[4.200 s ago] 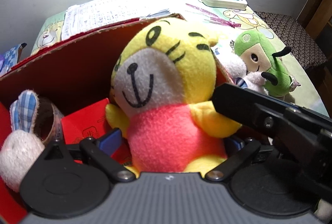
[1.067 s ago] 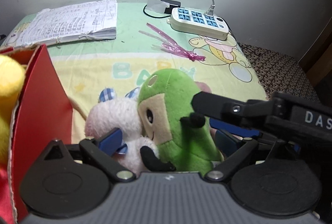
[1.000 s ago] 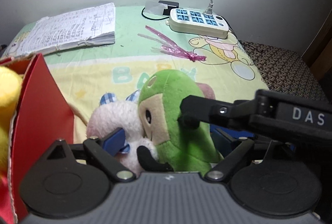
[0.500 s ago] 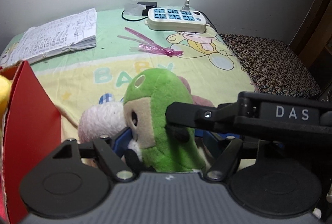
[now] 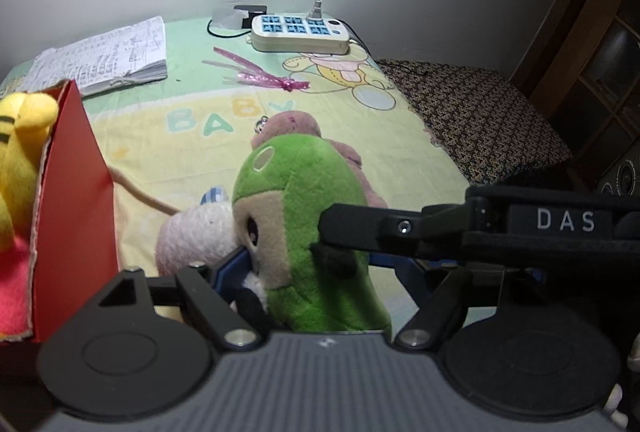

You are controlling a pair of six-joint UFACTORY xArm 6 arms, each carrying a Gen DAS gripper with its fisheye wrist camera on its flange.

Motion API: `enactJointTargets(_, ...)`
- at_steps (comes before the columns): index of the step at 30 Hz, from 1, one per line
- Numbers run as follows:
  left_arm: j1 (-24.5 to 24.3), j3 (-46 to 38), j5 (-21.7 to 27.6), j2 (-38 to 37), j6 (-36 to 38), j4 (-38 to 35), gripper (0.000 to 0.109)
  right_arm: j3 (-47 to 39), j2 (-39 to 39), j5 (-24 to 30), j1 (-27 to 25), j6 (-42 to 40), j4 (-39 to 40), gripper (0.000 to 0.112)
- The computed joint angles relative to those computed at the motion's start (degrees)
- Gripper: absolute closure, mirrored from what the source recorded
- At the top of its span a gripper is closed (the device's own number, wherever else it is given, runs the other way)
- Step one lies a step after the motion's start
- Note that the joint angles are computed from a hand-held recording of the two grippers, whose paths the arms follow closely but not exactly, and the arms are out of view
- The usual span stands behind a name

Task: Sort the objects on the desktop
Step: 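Close the right gripper on the green plush's body, then lift the green plush off the bed with the right gripper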

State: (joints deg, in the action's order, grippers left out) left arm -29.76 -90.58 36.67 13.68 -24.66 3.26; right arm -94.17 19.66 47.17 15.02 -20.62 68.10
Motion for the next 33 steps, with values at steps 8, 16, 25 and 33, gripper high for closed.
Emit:
enactJointTargets(8,0.7,11.7,-3.0,-7.4,16.3,-12.9,0.011,12.3,-7.6,-9.2,4.7,6.2,-2.1,0.063)
enactJointTargets(16,3.0,14.6,-2.1,-11.3,30.3,-25.4,0.009,19.0,-11.8,-19.6,6.3,10.6,1.3,0.076)
enactJointTargets(25,1.4,10.8,0.4,-8.7,37.4,-30.1,0.009,20.4,-12.5,-25.0,7.4,12.6,-4.1,0.062)
enactJointTargets(33,0.6,8.7,3.8,-6.6,38.4,-32.9,0.009,19.9,-11.2,-22.3,5.5,11.7,-8.9,0.056)
